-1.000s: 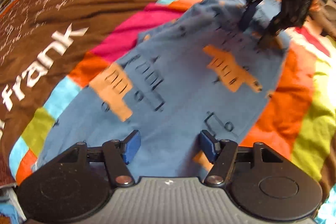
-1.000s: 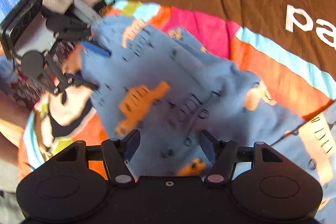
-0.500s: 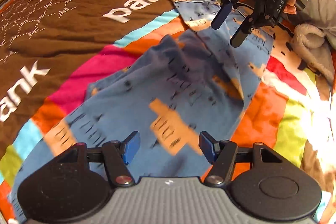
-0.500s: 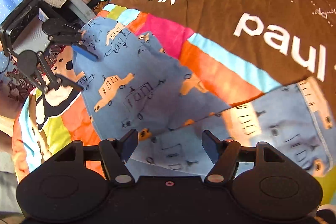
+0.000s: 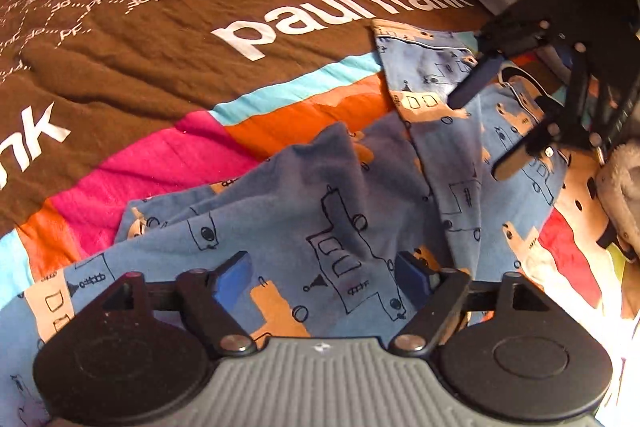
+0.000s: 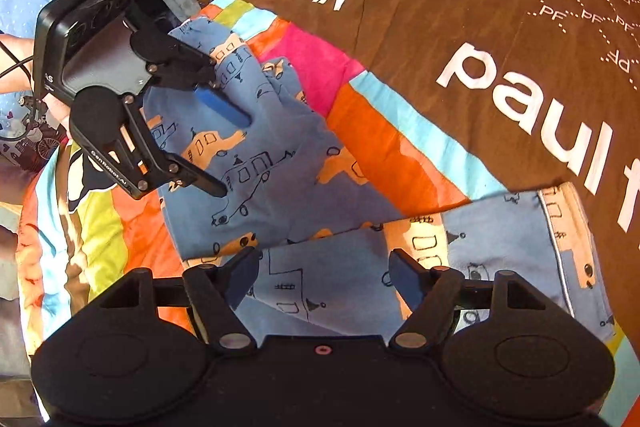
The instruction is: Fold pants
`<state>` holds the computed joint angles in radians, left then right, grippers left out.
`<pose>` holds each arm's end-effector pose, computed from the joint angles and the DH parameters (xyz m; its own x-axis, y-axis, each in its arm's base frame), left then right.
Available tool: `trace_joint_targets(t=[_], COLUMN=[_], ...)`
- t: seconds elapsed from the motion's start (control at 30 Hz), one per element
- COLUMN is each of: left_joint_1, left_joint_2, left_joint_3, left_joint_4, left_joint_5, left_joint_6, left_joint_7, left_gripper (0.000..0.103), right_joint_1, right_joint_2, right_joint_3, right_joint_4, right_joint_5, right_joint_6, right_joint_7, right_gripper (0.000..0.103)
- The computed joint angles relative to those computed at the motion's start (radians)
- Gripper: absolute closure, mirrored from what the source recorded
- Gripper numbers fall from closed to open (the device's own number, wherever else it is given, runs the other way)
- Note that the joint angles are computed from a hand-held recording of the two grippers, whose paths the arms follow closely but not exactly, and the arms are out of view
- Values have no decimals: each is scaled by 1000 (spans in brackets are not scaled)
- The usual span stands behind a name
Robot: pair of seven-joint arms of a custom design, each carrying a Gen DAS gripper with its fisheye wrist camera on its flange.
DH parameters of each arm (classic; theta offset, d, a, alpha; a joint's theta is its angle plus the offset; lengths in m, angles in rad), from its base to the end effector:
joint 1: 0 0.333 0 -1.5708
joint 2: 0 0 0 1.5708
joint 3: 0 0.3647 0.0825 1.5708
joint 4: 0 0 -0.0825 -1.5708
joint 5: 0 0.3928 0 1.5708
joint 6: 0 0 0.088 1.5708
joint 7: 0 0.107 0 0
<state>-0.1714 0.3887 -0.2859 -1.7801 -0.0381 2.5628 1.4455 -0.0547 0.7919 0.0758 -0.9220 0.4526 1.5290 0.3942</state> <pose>0.6449 -0.2890 0.4307 -0.2891 -0.9390 0.1862 -0.9058 0.2054 -0.3705 0.7864 0.0410 0.4494 0.8842 -0.3115 -0.3481 -0.4360 -0.8177 -0.3759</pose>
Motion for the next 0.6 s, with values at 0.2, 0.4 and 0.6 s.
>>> trace_joint_targets(t=[0.2, 0.4, 0.6], left_joint_1=[5, 23, 38], left_joint_2=[-2, -21, -41], left_joint_3=[-1, -16, -32], left_joint_4=[-27, -70, -92], left_joint_5=[-11, -43, -82], left_joint_6=[20, 45, 62], left_joint_7=[-32, -9, 39], left_gripper=[5, 0, 1], right_joint_1=[24, 50, 69], right_joint_2=[-91, -162, -191], right_joint_3=[-18, -27, -37], right_joint_4=[-154, -242, -251], right_joint_5=[-13, -24, -62], right_joint_6=[73, 106, 102], right_joint_7=[13, 40, 37], right_gripper=[17, 8, 8])
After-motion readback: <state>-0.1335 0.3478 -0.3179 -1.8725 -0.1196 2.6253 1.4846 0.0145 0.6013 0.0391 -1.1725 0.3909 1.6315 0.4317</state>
